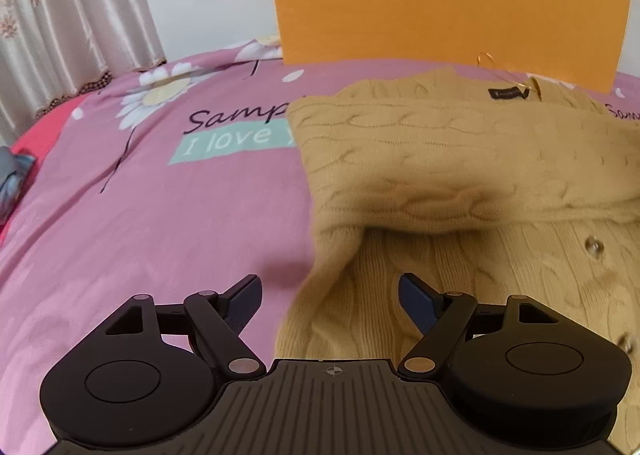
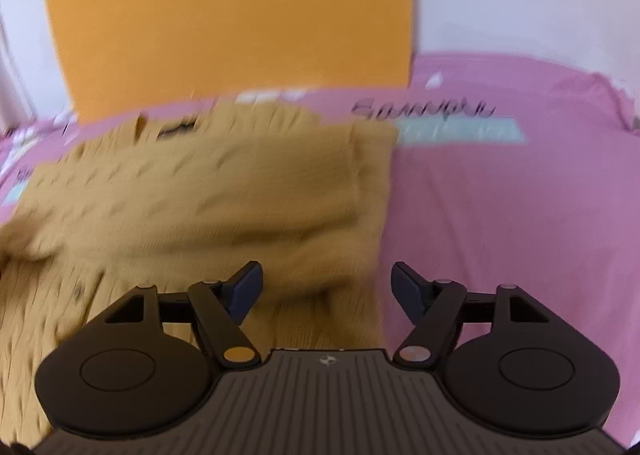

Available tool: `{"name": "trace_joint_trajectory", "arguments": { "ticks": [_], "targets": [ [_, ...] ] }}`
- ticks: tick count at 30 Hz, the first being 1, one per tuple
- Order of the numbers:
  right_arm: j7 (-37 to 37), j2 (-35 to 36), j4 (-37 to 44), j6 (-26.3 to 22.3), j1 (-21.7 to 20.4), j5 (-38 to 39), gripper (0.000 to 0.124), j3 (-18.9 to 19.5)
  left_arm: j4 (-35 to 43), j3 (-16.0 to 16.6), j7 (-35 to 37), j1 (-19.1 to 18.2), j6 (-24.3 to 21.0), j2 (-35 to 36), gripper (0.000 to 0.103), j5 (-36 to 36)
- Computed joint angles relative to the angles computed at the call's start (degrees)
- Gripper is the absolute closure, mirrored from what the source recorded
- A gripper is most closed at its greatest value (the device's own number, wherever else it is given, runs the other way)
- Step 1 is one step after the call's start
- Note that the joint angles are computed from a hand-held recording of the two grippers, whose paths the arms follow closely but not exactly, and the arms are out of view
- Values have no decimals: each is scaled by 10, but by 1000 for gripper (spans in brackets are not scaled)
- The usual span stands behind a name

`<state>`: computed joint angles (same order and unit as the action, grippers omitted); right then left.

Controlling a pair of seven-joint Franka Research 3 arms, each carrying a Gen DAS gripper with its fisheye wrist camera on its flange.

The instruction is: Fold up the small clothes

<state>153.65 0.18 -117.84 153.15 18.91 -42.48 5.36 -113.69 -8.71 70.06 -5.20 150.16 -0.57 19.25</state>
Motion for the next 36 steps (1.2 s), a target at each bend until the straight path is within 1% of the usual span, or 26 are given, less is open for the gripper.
{"name": "trace_joint_trajectory", "arguments": {
  "ticks": [1, 3, 7, 11, 15, 20, 27, 30, 36],
  "targets": [
    [-10, -2, -4, -12, 3, 0, 49, 3, -6, -1, -9, -1, -5, -6, 0, 12],
    [-2, -13, -16, -16, 7, -23, 48, 8, -20, -4, -25, -2, -11, -20, 0, 38],
    [-1, -37, -35, -28, 8, -35, 47, 22, -51, -7, -42, -1, -8, -50, 0, 62],
    [-6, -59, -58, -23, 3, -37, 45, 35, -78, -10, -57, 1, -7, -75, 0, 75],
    [-4, -80, -81, -19, -3, -37, 44, 48, -97, -13, -63, 3, -18, -94, 0, 84],
    [-14, -110, -116, 9, -16, -15, 44, 61, -120, -17, -79, 8, -25, -118, 0, 107],
    [-21, -139, -147, 18, -34, 6, 44, 86, -142, -19, -79, 9, -35, -140, 0, 108],
    [-26, -151, -161, 22, -42, 18, 44, 94, -147, -15, -72, 7, -39, -145, 0, 96],
    [-46, -174, -186, 27, -51, 58, 44, 104, -162, -16, -70, 9, -41, -159, 0, 96]
  ]
}}
